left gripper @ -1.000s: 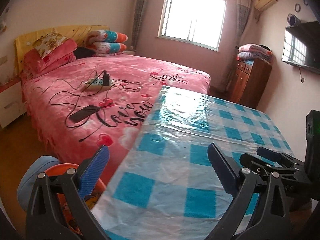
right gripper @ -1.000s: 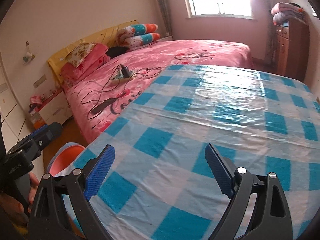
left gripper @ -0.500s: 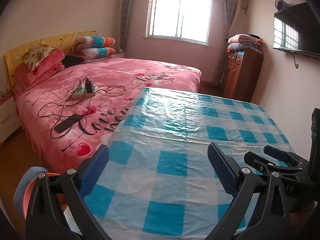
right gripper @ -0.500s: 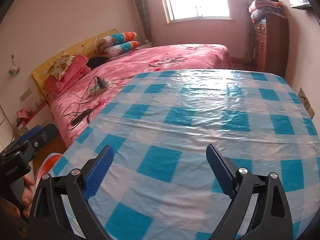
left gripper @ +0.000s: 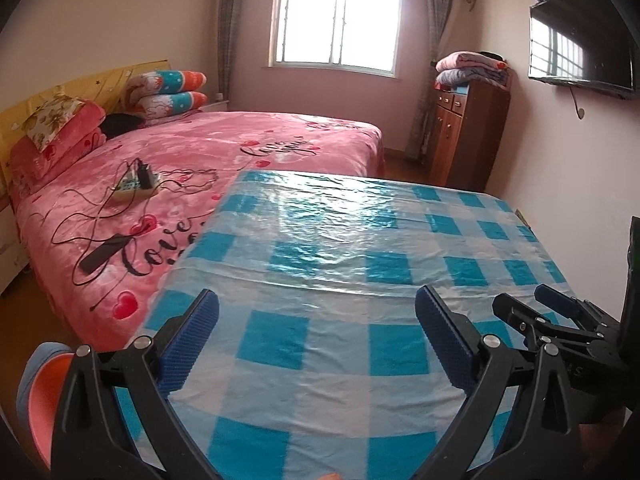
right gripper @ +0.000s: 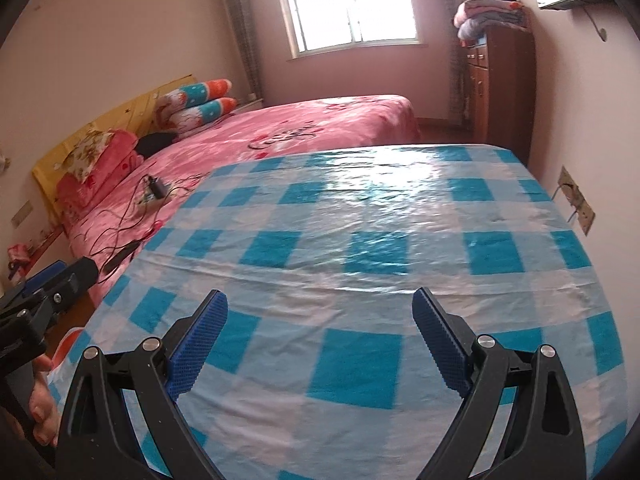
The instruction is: Collect trash
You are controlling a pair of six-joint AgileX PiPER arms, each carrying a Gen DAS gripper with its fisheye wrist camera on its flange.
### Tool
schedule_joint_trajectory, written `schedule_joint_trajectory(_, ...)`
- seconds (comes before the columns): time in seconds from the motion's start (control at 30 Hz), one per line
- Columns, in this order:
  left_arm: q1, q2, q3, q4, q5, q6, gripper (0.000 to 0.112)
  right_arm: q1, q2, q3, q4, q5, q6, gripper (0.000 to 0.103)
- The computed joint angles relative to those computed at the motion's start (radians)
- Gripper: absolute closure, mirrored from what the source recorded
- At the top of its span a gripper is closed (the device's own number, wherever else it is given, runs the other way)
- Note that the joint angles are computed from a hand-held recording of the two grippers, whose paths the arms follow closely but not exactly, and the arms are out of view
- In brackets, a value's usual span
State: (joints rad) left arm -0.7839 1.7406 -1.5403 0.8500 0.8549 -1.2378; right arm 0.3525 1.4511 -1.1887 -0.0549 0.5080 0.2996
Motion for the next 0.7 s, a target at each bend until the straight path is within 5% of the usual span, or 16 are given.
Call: schedule_joint_trajectory(0.7, -0.060, 0.246, -0.332, -0.049, 0.087, 0.095, 0.013, -0.142, -0.053, 0.067, 0.017, -0.039, -0.073, 0.011)
